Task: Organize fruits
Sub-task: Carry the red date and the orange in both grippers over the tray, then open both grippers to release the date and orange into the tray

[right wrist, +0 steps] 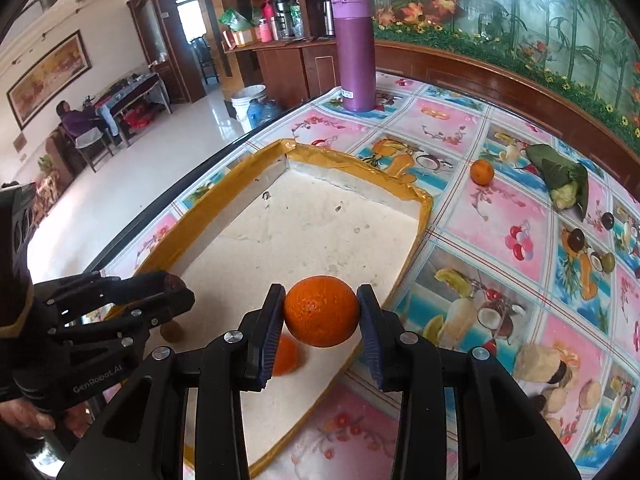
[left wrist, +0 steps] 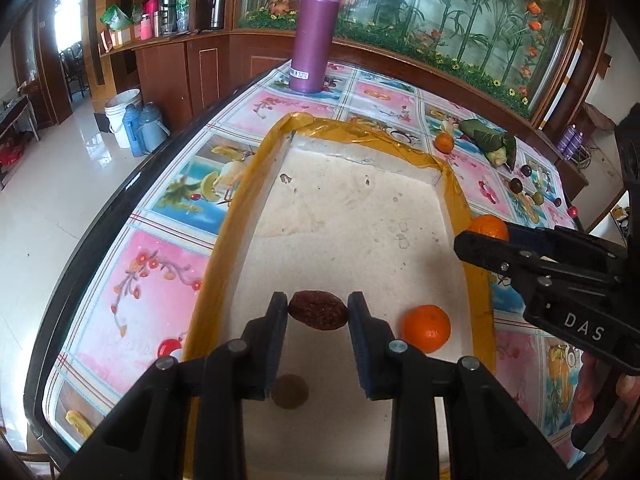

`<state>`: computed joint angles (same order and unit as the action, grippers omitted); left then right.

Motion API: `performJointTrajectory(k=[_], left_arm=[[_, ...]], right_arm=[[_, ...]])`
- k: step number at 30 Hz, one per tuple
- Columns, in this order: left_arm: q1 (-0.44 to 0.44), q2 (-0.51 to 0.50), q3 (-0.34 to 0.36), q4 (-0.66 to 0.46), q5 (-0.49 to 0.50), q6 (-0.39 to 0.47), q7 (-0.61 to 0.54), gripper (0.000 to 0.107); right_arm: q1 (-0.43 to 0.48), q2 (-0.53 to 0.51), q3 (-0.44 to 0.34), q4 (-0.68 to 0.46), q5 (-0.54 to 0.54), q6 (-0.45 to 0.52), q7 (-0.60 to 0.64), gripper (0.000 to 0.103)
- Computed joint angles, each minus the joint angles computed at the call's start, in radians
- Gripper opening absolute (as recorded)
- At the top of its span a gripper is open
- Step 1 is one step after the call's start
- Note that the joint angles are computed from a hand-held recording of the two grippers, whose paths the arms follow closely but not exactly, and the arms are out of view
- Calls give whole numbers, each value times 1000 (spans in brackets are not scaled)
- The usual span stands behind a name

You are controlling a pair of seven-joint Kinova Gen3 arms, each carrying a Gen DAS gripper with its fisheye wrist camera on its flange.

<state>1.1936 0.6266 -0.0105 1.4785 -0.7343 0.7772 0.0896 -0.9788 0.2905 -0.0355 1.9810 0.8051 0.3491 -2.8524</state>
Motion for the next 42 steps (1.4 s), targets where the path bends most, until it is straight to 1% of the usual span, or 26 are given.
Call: performJointTrajectory(k=[2, 5, 10, 13, 18, 20, 24, 29, 33, 37, 39, 41, 42], left_arm=[[-24, 8, 14, -10, 19, -2, -29, 34], [-45, 18, 19, -21, 43, -6, -70, 34], [-73, 40, 25, -56, 93, 17, -150, 34], [-68, 49, 14, -74, 102, 33, -173, 34], [-53, 79, 7, -123, 109, 101, -218, 34], [-47, 82, 4, -126, 107, 110, -225, 34], [-46, 87, 6, -137, 110, 126, -236, 34], [-50, 79, 12, -127, 127, 112, -237, 36], [-37, 62, 8, -95, 129, 95, -208, 36], [-23, 35, 8, -48, 123, 66, -161, 37], [-12, 23, 6, -28, 115, 60, -132, 40], [6, 15, 1, -17, 103, 72, -94, 52], [14, 9, -2, -8, 95, 76, -70, 53]], right_arm=[[37, 37, -30, -36, -47, 12, 70, 35], [49, 79, -35, -73, -100, 24, 151, 35], [38, 124, -3, -112, -163, 16, 241, 35], [36, 143, 9, -131, -196, 20, 296, 35], [33, 167, 31, -144, -246, 15, 362, 36], [4, 166, 61, -138, -237, 7, 364, 36], [-15, 166, 81, -131, -240, -4, 375, 37], [-30, 161, 97, -125, -242, -4, 377, 37], [-48, 145, 118, -111, -233, -11, 352, 39], [-78, 120, 143, -81, -205, -21, 298, 41], [-90, 103, 150, -63, -185, -24, 265, 41], [-107, 83, 159, -42, -158, -25, 221, 41], [-118, 70, 164, -27, -139, -30, 192, 42]])
